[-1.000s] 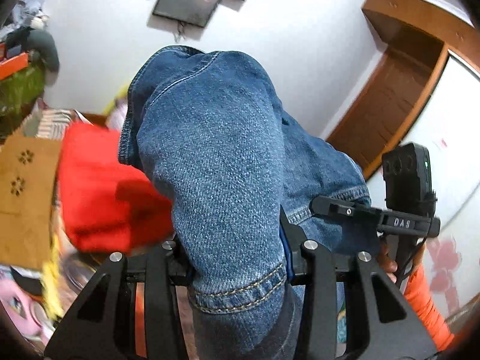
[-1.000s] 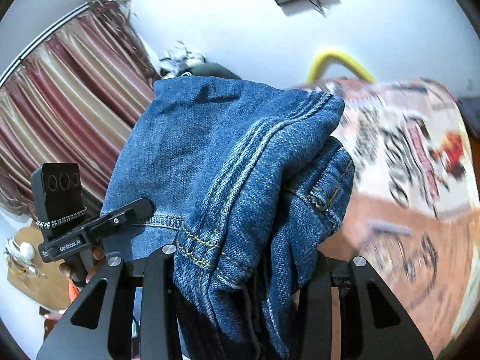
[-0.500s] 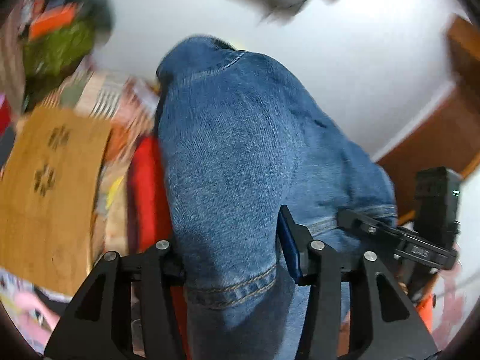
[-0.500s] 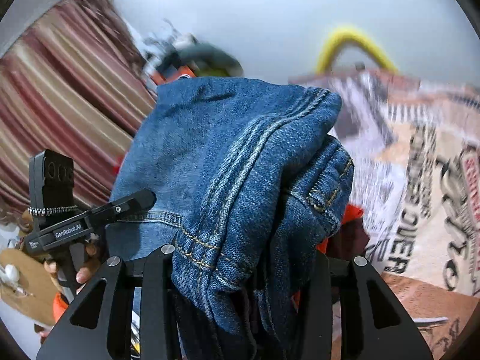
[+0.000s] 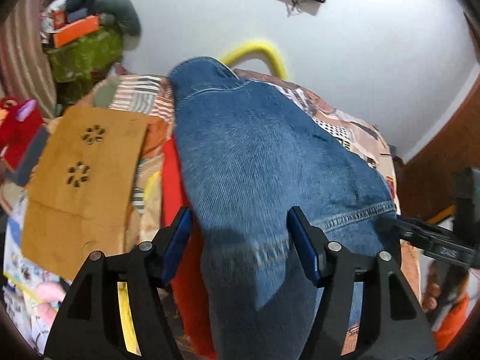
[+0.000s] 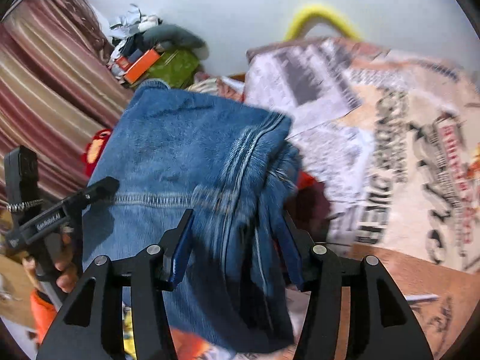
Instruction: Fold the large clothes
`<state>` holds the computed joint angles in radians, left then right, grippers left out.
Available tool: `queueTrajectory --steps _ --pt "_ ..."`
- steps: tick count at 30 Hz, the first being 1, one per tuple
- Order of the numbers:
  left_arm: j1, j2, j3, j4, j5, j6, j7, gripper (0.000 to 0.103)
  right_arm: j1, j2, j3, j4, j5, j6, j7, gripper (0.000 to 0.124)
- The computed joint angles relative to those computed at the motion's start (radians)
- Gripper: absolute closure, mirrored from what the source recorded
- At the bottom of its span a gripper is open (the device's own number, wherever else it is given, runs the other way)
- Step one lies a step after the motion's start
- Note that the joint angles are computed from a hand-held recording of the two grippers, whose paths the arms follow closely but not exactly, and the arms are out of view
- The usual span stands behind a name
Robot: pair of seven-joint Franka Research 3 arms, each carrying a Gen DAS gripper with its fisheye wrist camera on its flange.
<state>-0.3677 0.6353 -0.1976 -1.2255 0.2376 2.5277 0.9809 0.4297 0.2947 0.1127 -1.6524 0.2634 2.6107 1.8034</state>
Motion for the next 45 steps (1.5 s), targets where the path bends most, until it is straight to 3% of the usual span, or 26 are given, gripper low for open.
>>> queueTrajectory --steps 3,6,7,10,14,17,21,25,28,31,36,39,45 --pt "-0.02 -0.084 0.019 -0.104 0.033 0.008 -0.054 0.038 0.026 -0.082 -0.025 -0.083 -0.08 0.028 0.066 0.073" --pt "-0.019 -0.188 0.007 -0.233 0.102 0.043 -0.128 0.038 0.022 -0.16 -0.014 -0.158 -0.099 0.062 0.078 0.073" --pt "-0.035 -0.208 0.026 -0.251 0.1 0.06 -0.129 0.038 0.024 -0.19 -0.011 -0.189 -0.118 0.08 0.086 0.073" --pt "-0.05 -0.33 0.025 -0.386 0.175 0.115 -0.203 0.038 0.033 -0.291 0.006 -0.28 -0.258 0.149 0.155 0.073" --pt "-0.098 -0.502 0.028 -0.537 0.422 0.134 -0.4 0.038 0.002 -0.424 0.068 -0.399 -0.442 0.255 0.264 0.073" --pt "-0.103 -0.634 -0.002 -0.651 0.647 0.174 -0.612 0.038 -0.099 -0.537 0.175 -0.506 -0.601 0.389 0.396 0.073" --pt "-0.066 -0.804 -0.101 -0.782 0.926 0.183 -0.907 0.038 -0.375 -0.73 0.422 -0.632 -0.742 0.527 0.599 0.073" --pt "-0.018 -0.93 -0.242 -0.858 1.146 0.098 -1.123 0.038 -0.495 -0.918 0.534 -0.749 -0.696 0.642 0.659 0.072" --pt "-0.007 -0.99 -0.35 -0.9 1.249 -0.053 -1.206 0.038 -0.572 -1.063 0.614 -0.814 -0.644 0.687 0.679 0.07" --pt "-0.023 -1.017 -0.417 -0.932 1.309 -0.168 -1.272 0.036 -0.621 -1.184 0.675 -0.867 -0.575 0.716 0.698 0.061" --pt "-0.064 -1.024 -0.448 -0.976 1.372 -0.263 -1.398 0.011 -0.682 -1.279 0.748 -0.899 -0.478 0.732 0.694 0.038" --pt "-0.092 -1.021 -0.443 -0.991 1.38 -0.295 -1.424 0.007 -0.717 -1.334 0.783 -0.908 -0.411 0.713 0.7 0.021" --pt "-0.129 -1.009 -0.427 -1.004 1.381 -0.314 -1.458 0.004 -0.736 -1.325 0.815 -0.897 -0.322 0.679 0.66 0.021"
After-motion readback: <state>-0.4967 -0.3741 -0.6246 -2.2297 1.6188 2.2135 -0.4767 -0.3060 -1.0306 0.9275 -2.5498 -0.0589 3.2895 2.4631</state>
